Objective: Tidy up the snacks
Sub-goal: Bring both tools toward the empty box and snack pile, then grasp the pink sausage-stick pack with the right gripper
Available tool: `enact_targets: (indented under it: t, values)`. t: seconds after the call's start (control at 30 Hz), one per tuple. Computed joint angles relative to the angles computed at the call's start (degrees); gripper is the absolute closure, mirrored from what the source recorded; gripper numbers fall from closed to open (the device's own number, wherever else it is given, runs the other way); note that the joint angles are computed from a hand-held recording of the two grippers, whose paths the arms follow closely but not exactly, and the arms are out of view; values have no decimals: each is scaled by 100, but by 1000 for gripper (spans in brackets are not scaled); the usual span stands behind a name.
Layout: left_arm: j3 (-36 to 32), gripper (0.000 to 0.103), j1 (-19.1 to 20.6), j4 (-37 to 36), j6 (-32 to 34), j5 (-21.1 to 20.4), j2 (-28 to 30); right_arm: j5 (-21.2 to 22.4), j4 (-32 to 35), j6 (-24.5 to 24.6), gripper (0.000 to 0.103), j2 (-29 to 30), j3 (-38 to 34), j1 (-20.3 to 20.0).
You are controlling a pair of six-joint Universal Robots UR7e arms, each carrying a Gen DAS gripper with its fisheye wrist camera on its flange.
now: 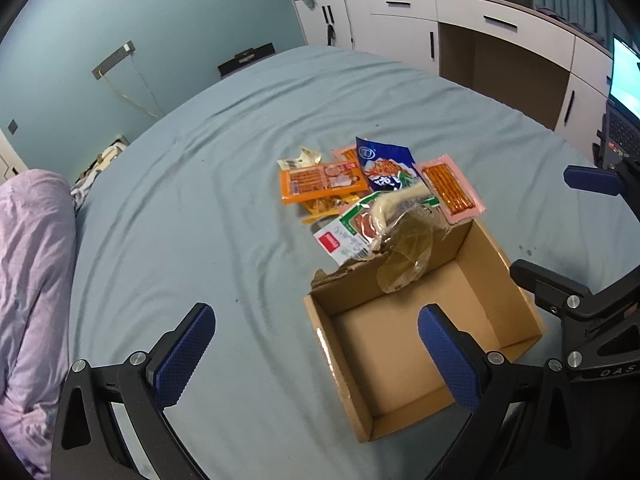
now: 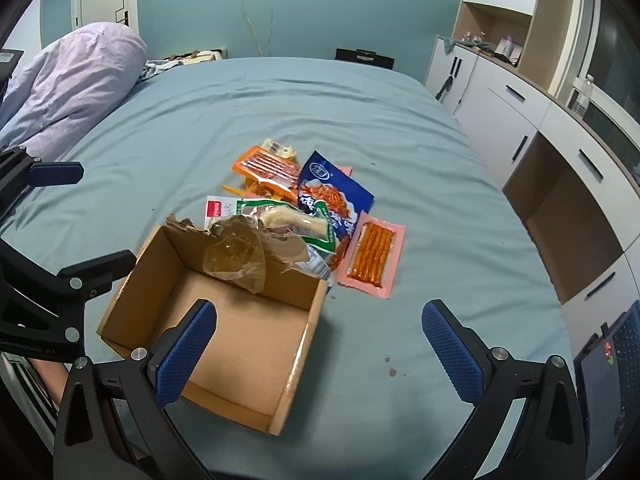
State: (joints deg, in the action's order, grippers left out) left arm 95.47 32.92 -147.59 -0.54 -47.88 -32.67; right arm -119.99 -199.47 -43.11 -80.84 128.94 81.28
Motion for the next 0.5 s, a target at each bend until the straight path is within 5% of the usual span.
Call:
enact_targets:
  t: [0.5]
  values:
    - [-538,0,278,715,-472,-133,149,-286,1333,946,0,264,-959,-133]
